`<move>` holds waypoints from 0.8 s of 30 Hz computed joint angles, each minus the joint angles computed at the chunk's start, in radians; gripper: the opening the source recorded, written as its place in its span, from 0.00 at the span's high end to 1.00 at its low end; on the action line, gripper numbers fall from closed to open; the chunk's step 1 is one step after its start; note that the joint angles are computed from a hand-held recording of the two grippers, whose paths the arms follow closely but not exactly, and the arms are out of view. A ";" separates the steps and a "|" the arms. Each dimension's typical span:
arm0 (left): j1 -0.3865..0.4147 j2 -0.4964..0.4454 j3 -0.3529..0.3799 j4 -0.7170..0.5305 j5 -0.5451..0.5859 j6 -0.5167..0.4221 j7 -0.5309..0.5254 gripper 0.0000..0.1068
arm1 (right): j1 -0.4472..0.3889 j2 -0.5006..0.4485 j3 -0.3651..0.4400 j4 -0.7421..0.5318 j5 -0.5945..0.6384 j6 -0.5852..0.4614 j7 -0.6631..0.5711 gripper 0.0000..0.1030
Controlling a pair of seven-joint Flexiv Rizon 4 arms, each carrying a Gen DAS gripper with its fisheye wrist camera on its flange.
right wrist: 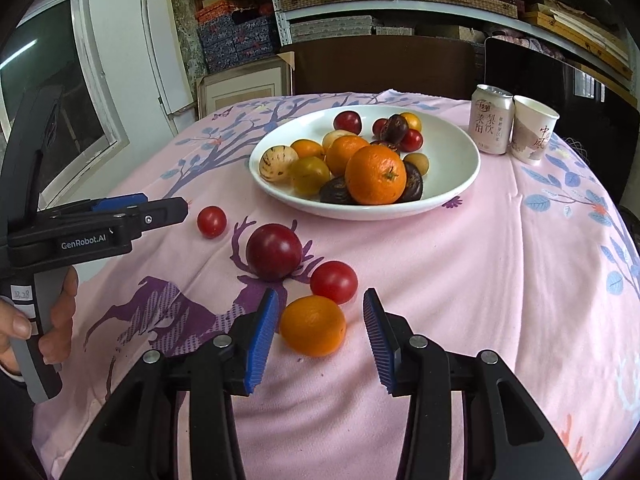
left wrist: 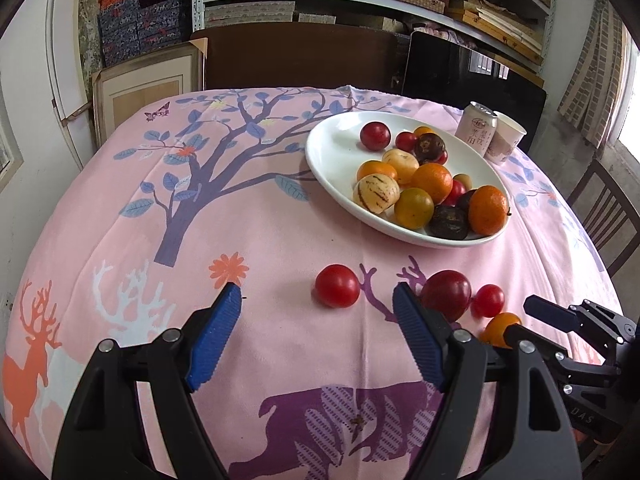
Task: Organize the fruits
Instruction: 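Grasp an orange with the right tool while the left tool grasps a red tomato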
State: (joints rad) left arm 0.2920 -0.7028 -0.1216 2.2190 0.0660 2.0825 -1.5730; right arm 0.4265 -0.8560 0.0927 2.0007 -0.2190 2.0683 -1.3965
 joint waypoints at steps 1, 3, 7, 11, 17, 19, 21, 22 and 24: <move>0.001 -0.004 0.000 -0.003 0.001 -0.002 0.001 0.29 | 0.013 -0.003 -0.009 -0.003 0.008 -0.007 -0.001 0.57; 0.004 -0.012 -0.002 -0.010 0.002 -0.008 0.004 0.29 | 0.026 -0.008 -0.019 -0.006 0.014 -0.021 -0.006 0.57; -0.019 -0.031 0.010 -0.035 -0.019 -0.028 0.019 0.29 | -0.030 -0.021 0.035 -0.018 -0.038 -0.066 0.011 0.57; -0.035 -0.054 0.008 -0.073 -0.040 -0.056 0.035 0.29 | 0.009 -0.019 -0.001 -0.013 -0.013 -0.055 0.006 0.63; -0.047 -0.089 0.000 -0.128 -0.061 -0.103 0.077 0.48 | -0.038 -0.020 0.038 -0.008 -0.041 -0.052 0.010 0.63; -0.021 -0.101 -0.030 -0.144 -0.057 -0.142 0.092 0.60 | -0.067 -0.022 0.061 -0.008 -0.065 -0.056 0.019 0.63; -0.046 -0.110 -0.009 -0.150 -0.072 -0.122 0.099 0.64 | -0.088 -0.024 0.075 -0.010 -0.085 -0.060 0.028 0.63; -0.059 -0.110 0.002 -0.151 -0.082 -0.119 0.101 0.66 | -0.094 -0.025 0.080 -0.010 -0.092 -0.060 0.033 0.63; -0.042 -0.105 -0.017 -0.143 -0.079 -0.122 0.101 0.72 | -0.102 -0.024 0.085 -0.008 -0.102 -0.055 0.039 0.63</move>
State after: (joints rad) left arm 0.2498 -0.8074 -0.1384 2.0761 -0.0133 1.9606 -1.4715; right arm 0.3243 -0.8800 0.1776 1.9922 -0.3212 2.0134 -1.3578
